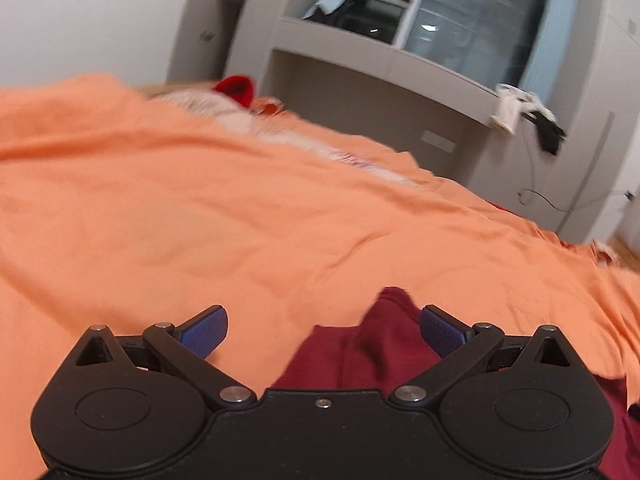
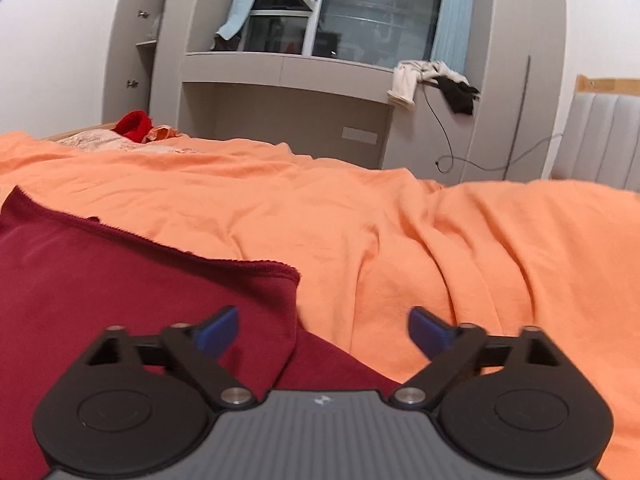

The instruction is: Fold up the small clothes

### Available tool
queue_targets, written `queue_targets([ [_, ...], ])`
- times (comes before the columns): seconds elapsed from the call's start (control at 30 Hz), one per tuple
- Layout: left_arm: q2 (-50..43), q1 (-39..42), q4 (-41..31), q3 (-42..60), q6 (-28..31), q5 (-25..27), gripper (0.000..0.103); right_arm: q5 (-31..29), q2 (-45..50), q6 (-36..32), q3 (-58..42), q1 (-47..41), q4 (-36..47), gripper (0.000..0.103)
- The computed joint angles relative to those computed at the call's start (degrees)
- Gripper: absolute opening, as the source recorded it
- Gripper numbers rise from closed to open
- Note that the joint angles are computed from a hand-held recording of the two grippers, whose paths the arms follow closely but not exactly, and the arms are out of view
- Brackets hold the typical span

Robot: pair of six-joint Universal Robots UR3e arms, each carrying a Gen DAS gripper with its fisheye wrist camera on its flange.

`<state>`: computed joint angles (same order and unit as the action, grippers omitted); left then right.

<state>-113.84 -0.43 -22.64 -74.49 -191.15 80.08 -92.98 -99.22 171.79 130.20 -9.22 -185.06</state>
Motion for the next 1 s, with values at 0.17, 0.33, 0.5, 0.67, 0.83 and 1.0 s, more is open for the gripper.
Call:
queue_targets([
  [0.17, -4.7, -4.9, -8.2, 7.1, 5.4, 10.4, 0.102, -5.9, 1.7, -5.4, 0.5, 3.8, 0.4, 0.102],
  [0.33, -4.8, -3.0, -11.1, 7.5, 1.2, 7.9, 0.102, -3.8, 2.3, -5.4, 2.0, 2.4, -0.3, 0.103],
  [0.5, -2.1, -2.9, -8.1, 4.2, -0.1, 8.5, 0.102, -2.2, 1.7, -5.2, 2.4, 1.1, 0.2, 0.103],
  [0.67, 4.2, -1.7, -2.4, -4.0, -0.1, 6.7, 0.102, -2.3, 1.8, -5.3, 2.4, 1.1, 0.0, 0.103],
  [0.83, 13.5, 0.3, 1.8, -16.3, 1.0, 4.7, 0.102, -2.5, 2.5, -5.0, 2.9, 1.3, -1.0, 0.103],
  [1.0, 25.3, 4.9, 2.2, -29.3, -2.7, -2.0, 0.102, -3.3, 3.4, -5.3, 3.3, 1.7, -2.6, 0.103],
])
